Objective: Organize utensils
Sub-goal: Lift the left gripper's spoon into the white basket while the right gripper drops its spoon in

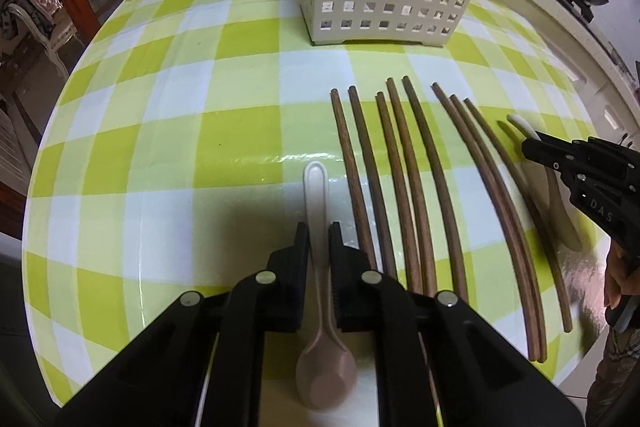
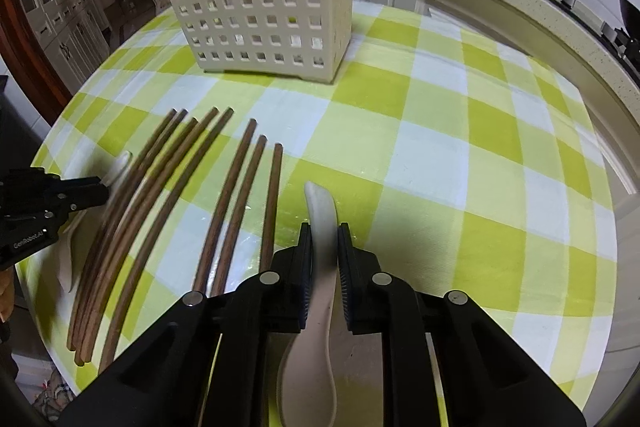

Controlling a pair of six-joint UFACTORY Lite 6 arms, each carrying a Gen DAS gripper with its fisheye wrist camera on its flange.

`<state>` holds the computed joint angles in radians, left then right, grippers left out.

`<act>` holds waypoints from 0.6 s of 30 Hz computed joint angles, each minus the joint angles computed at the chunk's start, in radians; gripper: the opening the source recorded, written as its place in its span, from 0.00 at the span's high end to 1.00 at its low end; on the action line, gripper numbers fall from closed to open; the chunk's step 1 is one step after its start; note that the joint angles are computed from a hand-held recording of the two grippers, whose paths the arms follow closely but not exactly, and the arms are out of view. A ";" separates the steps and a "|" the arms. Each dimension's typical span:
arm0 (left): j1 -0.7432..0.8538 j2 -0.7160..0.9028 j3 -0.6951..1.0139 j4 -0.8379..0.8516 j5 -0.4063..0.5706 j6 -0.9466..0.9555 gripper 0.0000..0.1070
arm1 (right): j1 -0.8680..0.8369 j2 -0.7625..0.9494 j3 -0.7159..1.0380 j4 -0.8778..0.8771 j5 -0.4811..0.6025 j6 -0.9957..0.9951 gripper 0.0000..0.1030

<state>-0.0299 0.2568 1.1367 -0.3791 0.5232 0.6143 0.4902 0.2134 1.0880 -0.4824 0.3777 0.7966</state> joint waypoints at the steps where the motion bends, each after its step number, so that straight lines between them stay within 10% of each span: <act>1: 0.009 -0.017 -0.009 -0.023 -0.001 0.023 0.90 | 0.005 -0.018 -0.009 -0.015 -0.001 0.017 0.85; 18: 0.146 -0.363 -0.157 -0.423 0.055 0.397 0.90 | 0.159 -0.244 -0.063 -0.389 0.101 0.407 0.86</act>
<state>0.1157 -0.1066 0.9795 -0.8019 0.5780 1.0109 0.6496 -0.0306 1.0247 -0.8718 0.4790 1.2040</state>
